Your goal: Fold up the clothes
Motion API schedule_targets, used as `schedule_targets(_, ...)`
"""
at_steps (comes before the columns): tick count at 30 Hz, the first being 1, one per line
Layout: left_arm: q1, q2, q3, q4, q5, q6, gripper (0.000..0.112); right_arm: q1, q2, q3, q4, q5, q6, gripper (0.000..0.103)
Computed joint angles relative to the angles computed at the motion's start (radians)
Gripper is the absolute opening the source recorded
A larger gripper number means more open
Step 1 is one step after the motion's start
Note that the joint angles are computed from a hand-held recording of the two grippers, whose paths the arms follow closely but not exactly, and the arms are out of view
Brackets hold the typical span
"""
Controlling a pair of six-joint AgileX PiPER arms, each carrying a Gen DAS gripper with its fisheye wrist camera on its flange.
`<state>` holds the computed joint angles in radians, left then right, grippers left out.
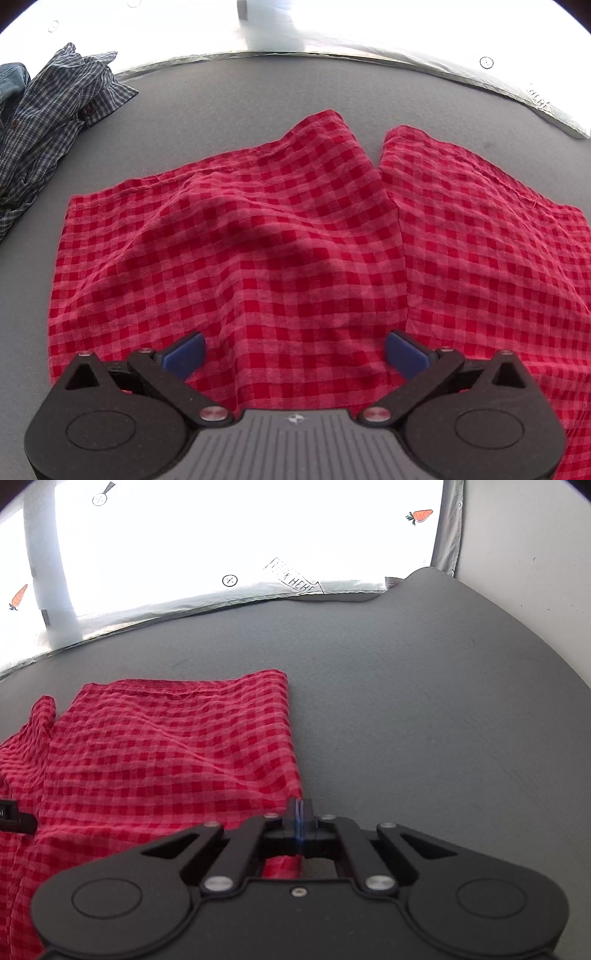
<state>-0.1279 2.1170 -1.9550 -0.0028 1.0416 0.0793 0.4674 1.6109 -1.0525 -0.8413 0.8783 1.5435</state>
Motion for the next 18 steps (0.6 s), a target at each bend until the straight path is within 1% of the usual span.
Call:
schedule_targets(1,0.001,-0.003,0.006,-0.002,-0.005,0.003,0.103,-0.005,-0.009,0.005,0.020,0.002,-0.006,0.004)
schedule_targets(2,0.000,-0.008,0.014,0.000,-0.011,0.001,0.103,0.003,-0.027,0.017,0.027,0.007,0.001,0.014)
schedule_targets(3,-0.002,-0.012,0.022,0.001,-0.018,-0.002,0.103,0.025,-0.056,0.036,0.029,0.015,0.018,0.019)
schedule_targets(4,-0.003,-0.017,0.030,0.002,-0.024,-0.006,0.103,0.051,-0.088,0.054,0.037,0.024,0.034,0.035)
schedule_targets(5,-0.005,-0.021,0.038,0.004,-0.030,-0.009,0.103,0.083,-0.126,0.072,0.061,0.034,0.048,0.046)
schedule_targets(8,-0.009,-0.041,0.075,0.006,-0.059,-0.017,0.103,0.178,-0.248,0.126,0.195,0.020,0.075,0.049)
schedule_targets(10,-0.009,-0.049,0.095,0.008,-0.082,-0.020,0.103,0.242,-0.286,0.139,0.282,0.010,0.106,0.050)
schedule_targets(12,-0.010,-0.057,0.112,0.010,-0.102,-0.025,0.103,0.296,-0.288,0.149,0.335,-0.012,0.128,0.050)
schedule_targets(13,-0.010,-0.060,0.121,0.011,-0.111,-0.026,0.103,0.323,-0.263,0.134,0.347,0.002,0.130,0.048)
schedule_targets(14,-0.010,-0.063,0.126,0.011,-0.116,-0.028,0.103,0.342,-0.226,0.106,0.371,0.030,0.106,0.038)
schedule_targets(16,-0.009,-0.064,0.128,0.011,-0.120,-0.029,0.103,0.368,-0.184,0.071,0.384,0.076,0.085,0.024)
schedule_targets(17,-0.008,-0.063,0.128,0.009,-0.120,-0.026,0.103,0.376,-0.187,0.071,0.382,0.082,0.092,0.010)
schedule_targets(18,-0.007,-0.062,0.126,0.005,-0.119,-0.020,0.103,0.379,-0.191,0.071,0.388,0.095,0.102,0.007)
